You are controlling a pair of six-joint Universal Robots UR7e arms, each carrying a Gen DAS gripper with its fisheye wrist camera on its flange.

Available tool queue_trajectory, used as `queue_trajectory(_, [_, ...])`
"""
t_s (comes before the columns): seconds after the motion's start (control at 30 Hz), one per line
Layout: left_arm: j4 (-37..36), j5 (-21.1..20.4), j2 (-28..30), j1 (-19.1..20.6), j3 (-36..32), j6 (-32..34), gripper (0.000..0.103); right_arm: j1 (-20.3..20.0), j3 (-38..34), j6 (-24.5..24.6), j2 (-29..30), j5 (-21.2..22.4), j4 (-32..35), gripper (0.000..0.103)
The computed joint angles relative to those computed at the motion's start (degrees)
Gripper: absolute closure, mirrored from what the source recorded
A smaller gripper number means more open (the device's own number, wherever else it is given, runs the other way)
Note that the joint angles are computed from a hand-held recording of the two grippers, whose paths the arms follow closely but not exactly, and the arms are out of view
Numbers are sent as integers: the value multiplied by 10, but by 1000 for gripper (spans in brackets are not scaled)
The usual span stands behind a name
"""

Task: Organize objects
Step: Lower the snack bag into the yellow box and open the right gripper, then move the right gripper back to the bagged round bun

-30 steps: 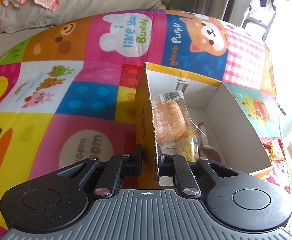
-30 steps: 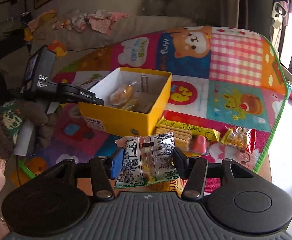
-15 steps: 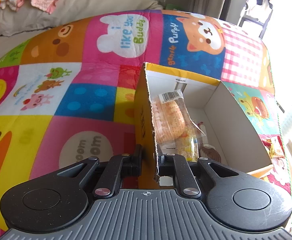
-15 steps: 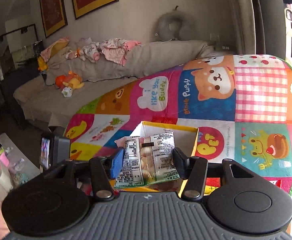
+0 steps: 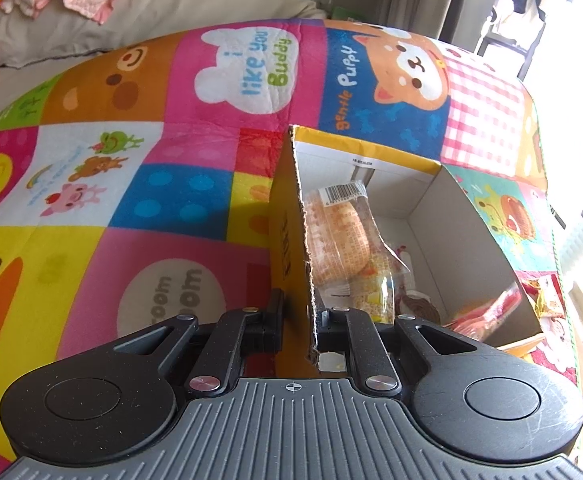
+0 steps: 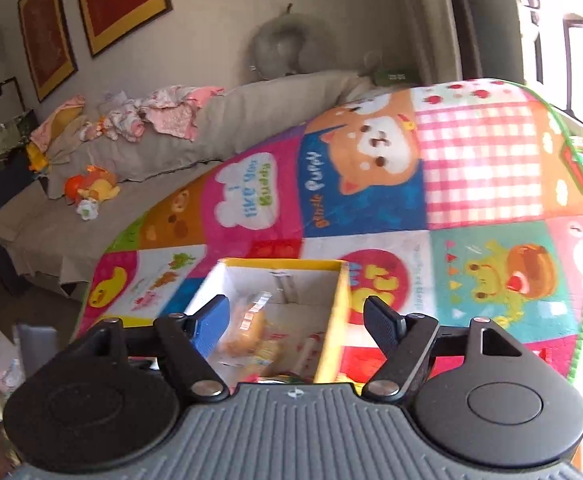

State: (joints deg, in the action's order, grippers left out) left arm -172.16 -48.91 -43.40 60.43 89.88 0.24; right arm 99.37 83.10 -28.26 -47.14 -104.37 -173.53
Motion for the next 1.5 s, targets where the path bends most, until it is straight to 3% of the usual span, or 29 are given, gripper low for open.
queue_trajectory(0.23, [0,0,0,0,0,-2,89,-44,27,4,-28,-82,-59,20])
queue_trajectory(0.37, [1,3,0,0,-1,-3,89,-75,41,34,-45,-97,-52,20])
queue_trajectory(0.53, [5,11,2,-3,-2,-1,90,-94,68,12,-47,-108,-75,20])
queue_trajectory(0.8, [9,16,3,-4,-3,-2,90,-108,44,32,-30,-82,-61,20])
queue_trajectory(1.0, [9,17,2,-5,-3,-2,90,-100,68,-5,-35,-18,-2,20])
queue_trajectory(1.13, [9,16,2,-5,-3,-3,90,-84,62,-40,-14,-11,-8,21])
queue_trajectory(1.3, [9,14,2,-4,-2,-4,90,-76,-4,-5,22,2,45,49])
queue_trajectory(1.5, [9,11,0,-4,-1,-5,89,-74,-50,-11,51,-2,93,54])
